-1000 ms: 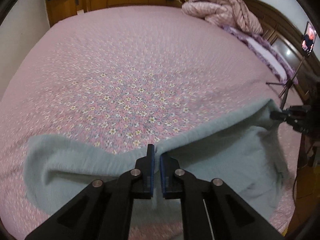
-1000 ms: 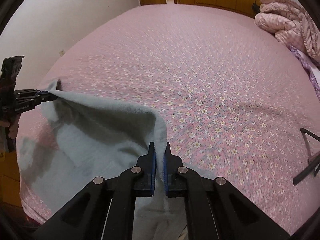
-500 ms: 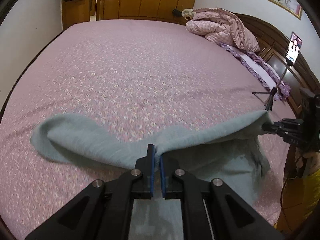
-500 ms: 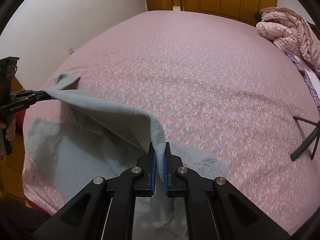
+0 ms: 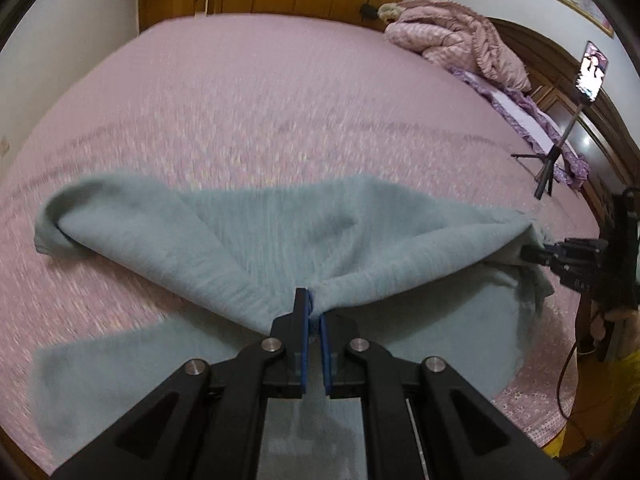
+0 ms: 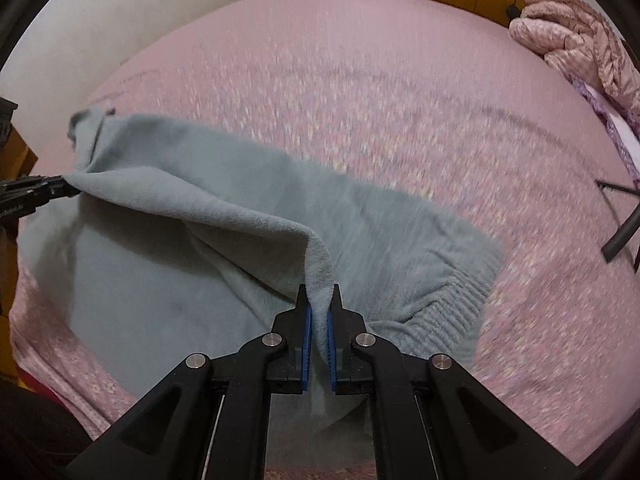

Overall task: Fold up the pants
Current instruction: 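Lift the hems with both grippers and fold them toward the waistband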

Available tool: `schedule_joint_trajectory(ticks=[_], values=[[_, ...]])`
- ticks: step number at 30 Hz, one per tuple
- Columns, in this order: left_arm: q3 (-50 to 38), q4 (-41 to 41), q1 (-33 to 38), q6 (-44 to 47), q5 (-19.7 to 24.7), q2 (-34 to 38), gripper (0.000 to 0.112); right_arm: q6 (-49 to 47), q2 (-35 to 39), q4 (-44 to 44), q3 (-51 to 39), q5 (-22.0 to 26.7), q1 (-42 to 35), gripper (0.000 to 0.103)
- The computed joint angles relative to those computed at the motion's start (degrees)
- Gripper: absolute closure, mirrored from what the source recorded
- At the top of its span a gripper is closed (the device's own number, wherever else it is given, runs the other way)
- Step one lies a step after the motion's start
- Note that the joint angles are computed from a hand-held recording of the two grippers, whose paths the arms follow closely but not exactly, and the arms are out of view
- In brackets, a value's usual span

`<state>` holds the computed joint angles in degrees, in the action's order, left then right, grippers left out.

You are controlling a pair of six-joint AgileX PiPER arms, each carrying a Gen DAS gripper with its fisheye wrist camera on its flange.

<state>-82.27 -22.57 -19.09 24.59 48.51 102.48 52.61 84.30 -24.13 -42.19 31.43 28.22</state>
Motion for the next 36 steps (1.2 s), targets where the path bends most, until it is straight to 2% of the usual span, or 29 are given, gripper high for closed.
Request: schedule_joint_trajectory(ticks=[4, 9, 14, 18, 20, 24, 30, 34, 36], values=[[1.5, 1.3, -0.5, -1.7, -1.7, 1.5, 0.107, 6.7, 1.7, -4.6, 2.1, -2.9, 1.0, 0.096], [2.6, 0.9, -0.6, -2.2, -3.1, 0.6, 0.108, 10.1, -0.8, -7.3, 2.7, -2.1, 2.0, 0.096], [7.7, 1.3, -0.9, -1.5, -6.9, -7.1, 0.108, 16.9, -7.8, -11.6, 2.8, 5.1, 8.8, 0.095], [12.7, -0.2, -0.6, 0.0, -6.7, -14.6, 0.108, 20.0, -12.1, -12.0, 4.3, 8.2, 13.1, 0.095], [15.3, -0.5, -0.5, 0.4, -6.7, -17.3, 0.108, 23.3, -13.3, -12.5, 5.5, 9.4, 16.2, 0.095], [22.9, 0.2, -1.2, 0.7, -7.0, -21.8, 0.107, 27.9, -12.1, -12.6, 8.9, 7.8, 19.1, 0.095], [28.5, 4.0, -3.2, -3.4, -7.2, -17.2, 0.107, 35.6, -8.1, -13.4, 13.3, 1.8, 19.2, 0.087], [27.7, 5.4, -4.0, -4.9, -6.8, -15.3, 0.105, 36.9, -9.1, -13.2, 13.1, 4.2, 21.1, 0.083], [27.0, 6.4, -4.6, -5.8, -6.0, -15.3, 0.098, 37.0, -10.5, -12.1, 12.8, 6.4, 22.8, 0.078]])
